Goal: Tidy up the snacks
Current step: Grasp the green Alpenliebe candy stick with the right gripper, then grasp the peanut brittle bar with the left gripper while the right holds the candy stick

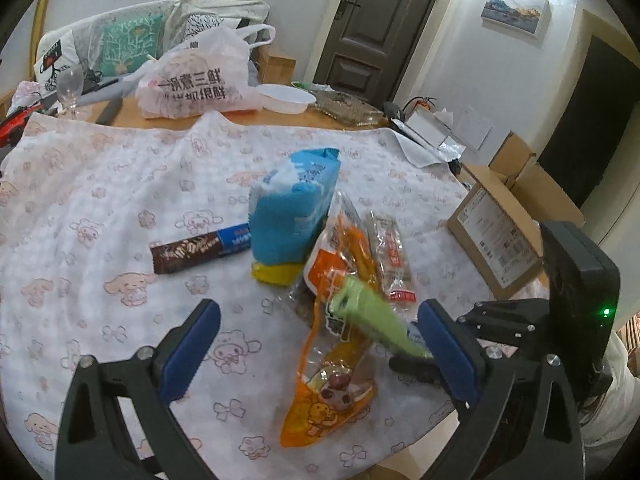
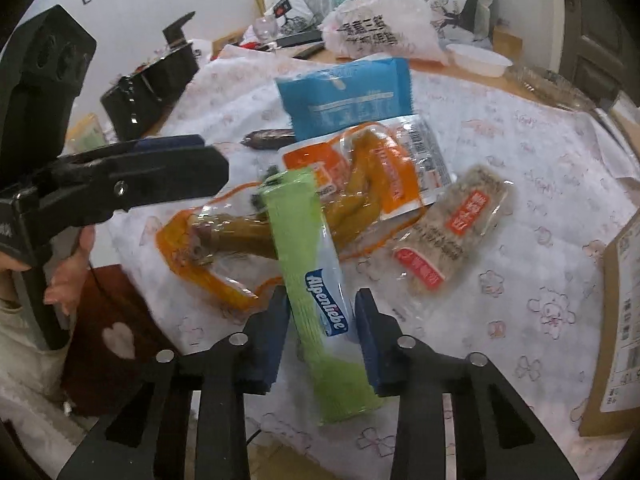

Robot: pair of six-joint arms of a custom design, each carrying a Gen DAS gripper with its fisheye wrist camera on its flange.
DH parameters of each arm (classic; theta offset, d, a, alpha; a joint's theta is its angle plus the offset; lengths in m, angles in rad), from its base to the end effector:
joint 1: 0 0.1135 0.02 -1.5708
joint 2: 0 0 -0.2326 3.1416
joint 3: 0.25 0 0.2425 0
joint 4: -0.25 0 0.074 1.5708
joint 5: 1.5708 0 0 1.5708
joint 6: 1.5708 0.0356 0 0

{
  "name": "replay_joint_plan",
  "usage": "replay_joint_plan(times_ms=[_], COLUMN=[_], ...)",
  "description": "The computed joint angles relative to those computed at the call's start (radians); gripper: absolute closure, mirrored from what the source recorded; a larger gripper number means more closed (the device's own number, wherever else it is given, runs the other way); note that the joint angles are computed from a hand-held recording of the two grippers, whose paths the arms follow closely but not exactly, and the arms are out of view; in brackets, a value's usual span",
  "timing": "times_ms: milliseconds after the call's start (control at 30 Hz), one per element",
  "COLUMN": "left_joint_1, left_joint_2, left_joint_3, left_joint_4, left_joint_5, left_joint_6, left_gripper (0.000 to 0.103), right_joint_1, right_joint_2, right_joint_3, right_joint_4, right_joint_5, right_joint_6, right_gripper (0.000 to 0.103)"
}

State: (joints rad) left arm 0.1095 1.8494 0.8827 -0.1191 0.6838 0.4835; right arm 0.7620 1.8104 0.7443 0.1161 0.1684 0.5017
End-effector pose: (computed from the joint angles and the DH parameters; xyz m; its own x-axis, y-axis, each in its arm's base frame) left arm 0.3147 0.0120 0.0880 -0.6819 0.2876 -0.6726 0.5930 0.7556 -0.2781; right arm 0.2246 0.2061 0.0741 -0.8093 -0.1170 -0.5756 -0.2519 0.9544 0.1602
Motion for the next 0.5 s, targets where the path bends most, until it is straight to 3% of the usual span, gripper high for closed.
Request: replay_joint_plan(times_ms=[100,233,500], left_joint_1=[-0.015,-0.030,-0.080], left_joint_2=[-0.014,-0.026,-0.047], left_joint_3=[-0.016,-0.027,-0.080], left_joint_4=[0.015,-0.004,0.049], left_joint_5=[-0.008,0.001,-0.077], left_joint_6=[-0.015,0.003,-0.036], left_gripper=[0.006,0.027,0.027], right_joint_1=[0.015,0.031,0.068], right_joint_2=[-0.040,-0.115,-0.184], right_joint_3=[-0.031,-0.100,-0.193], right_joint_4=[-0.002,-0.003,-0.019], right_joint_5=[0.057,0.130,0.284], right_joint_6=[0.025,0.098,0.200], right_gripper=[0.081,0.081,0.081])
